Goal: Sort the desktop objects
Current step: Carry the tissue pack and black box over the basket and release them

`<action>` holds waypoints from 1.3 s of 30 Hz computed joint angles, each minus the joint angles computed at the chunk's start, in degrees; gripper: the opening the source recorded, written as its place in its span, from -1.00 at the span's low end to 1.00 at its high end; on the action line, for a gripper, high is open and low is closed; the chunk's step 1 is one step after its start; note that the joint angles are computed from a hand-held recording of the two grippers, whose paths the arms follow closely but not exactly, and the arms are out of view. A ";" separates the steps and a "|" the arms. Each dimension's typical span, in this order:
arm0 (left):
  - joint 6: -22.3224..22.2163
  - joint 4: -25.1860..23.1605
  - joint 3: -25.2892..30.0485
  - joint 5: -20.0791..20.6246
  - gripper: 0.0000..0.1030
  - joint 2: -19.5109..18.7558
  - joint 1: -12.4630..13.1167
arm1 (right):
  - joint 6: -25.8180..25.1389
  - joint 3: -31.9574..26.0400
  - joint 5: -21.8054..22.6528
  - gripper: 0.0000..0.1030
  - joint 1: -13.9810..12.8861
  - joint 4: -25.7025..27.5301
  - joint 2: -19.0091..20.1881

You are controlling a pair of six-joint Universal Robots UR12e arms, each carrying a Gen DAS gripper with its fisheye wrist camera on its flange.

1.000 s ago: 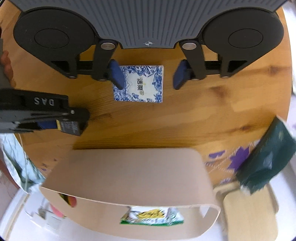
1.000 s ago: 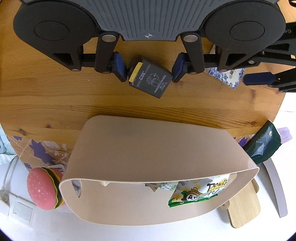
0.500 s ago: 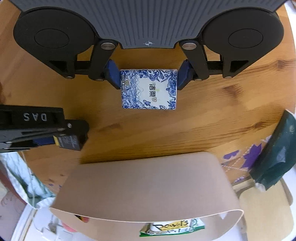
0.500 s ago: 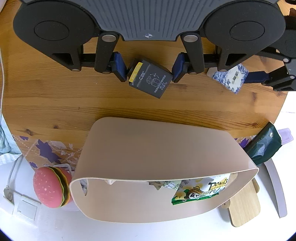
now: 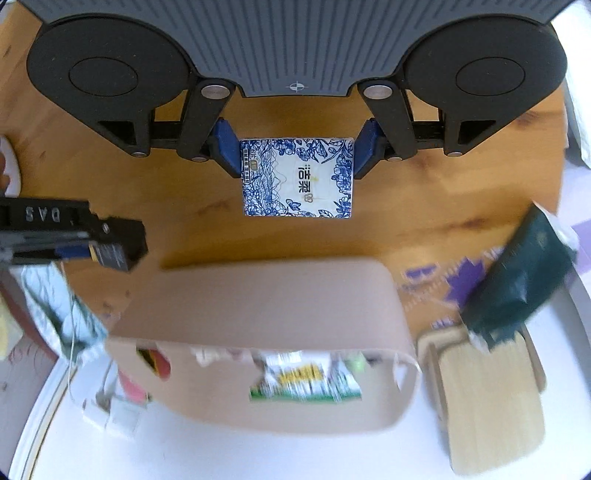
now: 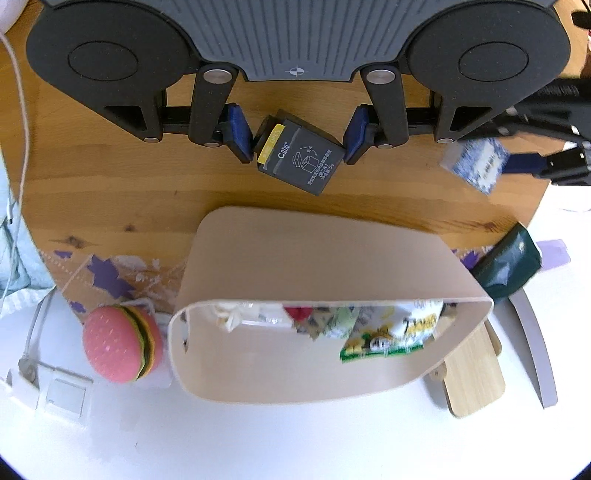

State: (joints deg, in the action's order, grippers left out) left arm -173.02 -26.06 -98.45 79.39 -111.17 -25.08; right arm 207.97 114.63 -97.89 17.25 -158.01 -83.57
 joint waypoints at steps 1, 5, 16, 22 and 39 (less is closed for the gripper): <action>-0.21 0.68 0.24 -0.15 0.23 0.03 0.14 | -0.22 0.01 -0.21 -0.03 -0.08 -0.20 -0.28; -2.02 3.40 1.77 -1.00 0.24 -0.11 0.60 | -1.11 -0.19 -1.18 -0.03 -0.42 -1.38 -1.16; -4.12 8.44 7.15 -1.84 0.24 -2.26 0.28 | -5.37 -2.47 -3.29 -0.03 -1.38 -7.09 -1.26; -4.07 9.99 9.92 -1.61 0.24 -3.92 -0.26 | -6.92 -3.83 -3.56 -0.03 -1.82 -9.39 -0.50; -1.96 4.97 19.24 1.63 0.24 -10.23 -2.72 | -10.47 -7.86 -3.13 -0.03 -3.68 -8.27 4.08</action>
